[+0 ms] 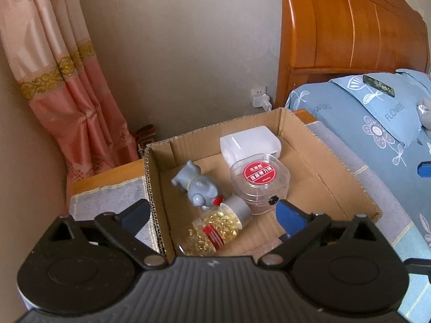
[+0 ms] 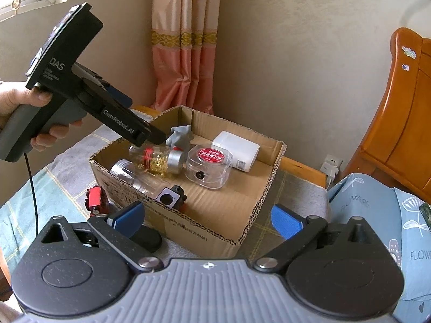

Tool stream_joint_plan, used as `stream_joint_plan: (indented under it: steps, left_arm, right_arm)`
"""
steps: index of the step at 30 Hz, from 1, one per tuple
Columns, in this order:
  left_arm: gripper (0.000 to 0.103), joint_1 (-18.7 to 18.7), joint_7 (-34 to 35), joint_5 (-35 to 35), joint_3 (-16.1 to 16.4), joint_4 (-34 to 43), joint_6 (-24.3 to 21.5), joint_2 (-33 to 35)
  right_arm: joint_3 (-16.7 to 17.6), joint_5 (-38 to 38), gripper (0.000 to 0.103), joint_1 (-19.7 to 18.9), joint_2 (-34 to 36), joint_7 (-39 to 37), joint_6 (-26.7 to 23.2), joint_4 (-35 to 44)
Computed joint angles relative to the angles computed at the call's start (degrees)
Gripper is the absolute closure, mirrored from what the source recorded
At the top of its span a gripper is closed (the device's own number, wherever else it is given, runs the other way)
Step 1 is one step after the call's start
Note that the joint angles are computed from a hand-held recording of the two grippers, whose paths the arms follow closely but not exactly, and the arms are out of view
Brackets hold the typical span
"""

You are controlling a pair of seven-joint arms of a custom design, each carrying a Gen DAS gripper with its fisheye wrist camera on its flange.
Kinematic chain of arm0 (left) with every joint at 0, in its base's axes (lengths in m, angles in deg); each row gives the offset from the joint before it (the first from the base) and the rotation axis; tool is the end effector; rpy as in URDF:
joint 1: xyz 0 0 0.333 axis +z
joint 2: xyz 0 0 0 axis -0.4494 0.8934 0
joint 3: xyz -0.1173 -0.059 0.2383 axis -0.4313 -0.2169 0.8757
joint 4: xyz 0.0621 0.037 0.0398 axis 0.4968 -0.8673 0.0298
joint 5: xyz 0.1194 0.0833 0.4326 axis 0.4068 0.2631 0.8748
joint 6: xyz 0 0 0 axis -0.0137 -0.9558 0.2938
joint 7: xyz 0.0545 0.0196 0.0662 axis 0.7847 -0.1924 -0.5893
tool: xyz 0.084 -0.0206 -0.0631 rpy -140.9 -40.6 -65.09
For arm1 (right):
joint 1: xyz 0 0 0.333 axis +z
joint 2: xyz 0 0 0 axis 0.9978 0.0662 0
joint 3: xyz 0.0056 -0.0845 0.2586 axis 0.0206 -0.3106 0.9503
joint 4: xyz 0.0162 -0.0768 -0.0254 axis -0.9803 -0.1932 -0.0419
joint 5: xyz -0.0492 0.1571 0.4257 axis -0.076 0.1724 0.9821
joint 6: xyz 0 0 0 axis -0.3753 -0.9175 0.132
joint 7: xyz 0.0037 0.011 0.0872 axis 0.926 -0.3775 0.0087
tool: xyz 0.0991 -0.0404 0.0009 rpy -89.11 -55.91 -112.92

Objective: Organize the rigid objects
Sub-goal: 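Lower the capsule bottle and black toy robot into the box and release both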

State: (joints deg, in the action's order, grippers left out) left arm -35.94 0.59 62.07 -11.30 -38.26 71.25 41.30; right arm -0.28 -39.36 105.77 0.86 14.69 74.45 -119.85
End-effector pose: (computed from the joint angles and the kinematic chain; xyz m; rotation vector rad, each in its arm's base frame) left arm 0.6940 -0.2125 0.4880 -1.7133 1.8043 -0.6380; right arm 0.6818 0.3212 0.4759 -2.1747 0.8876 -0.5312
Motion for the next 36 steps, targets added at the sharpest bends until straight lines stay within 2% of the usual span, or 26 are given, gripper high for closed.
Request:
stream_joint_plan:
  steps: [11, 20, 23, 27, 30, 33, 36]
  left_arm:
    - [0.004, -0.22, -1.73, 3.42, -0.54, -4.74, -1.14, -5.97]
    - [0.004, -0.11, -3.08, 6.18, -2.61, -11.43, -3.28, -14.13]
    - [0.004, -0.08, -4.57, 6.59, -3.45, -14.28, -3.83, -16.86]
    - [0.003, 0.49, -12.4, 9.4, -4.77, -20.14, -2.76, -21.14]
    - [0.002, 0.81, -17.17, 9.56, -5.52, -24.21, -1.49, -23.21]
    - [0.002, 1.03, -22.23, 10.66, -6.66, -26.1, -3.42, -23.67]
    - [0.002, 1.14, -28.04, 13.52, -7.66, -27.69, -5.32, -23.86]
  right_arm:
    - [-0.37, -0.47, 0.0, 0.75, -1.88, 2.33, 0.48, -2.72]
    - [-1.84, -4.47, 0.0, 2.31, -3.37, 11.2, -0.16, -5.22]
    - [-2.0, -5.52, 0.0, 2.59, -4.21, 14.19, 0.98, -7.02]
    - [-1.43, -4.46, 0.0, 2.33, -5.5, 16.28, 2.57, -9.96]
    - [-2.49, -7.81, 0.0, 3.5, -5.8, 20.84, 3.23, -11.65]
    - [-3.87, -13.07, 0.0, 4.91, -6.16, 26.67, 3.68, -13.47]
    - [-3.74, -14.07, 0.0, 4.73, -6.25, 29.92, 4.03, -14.7]
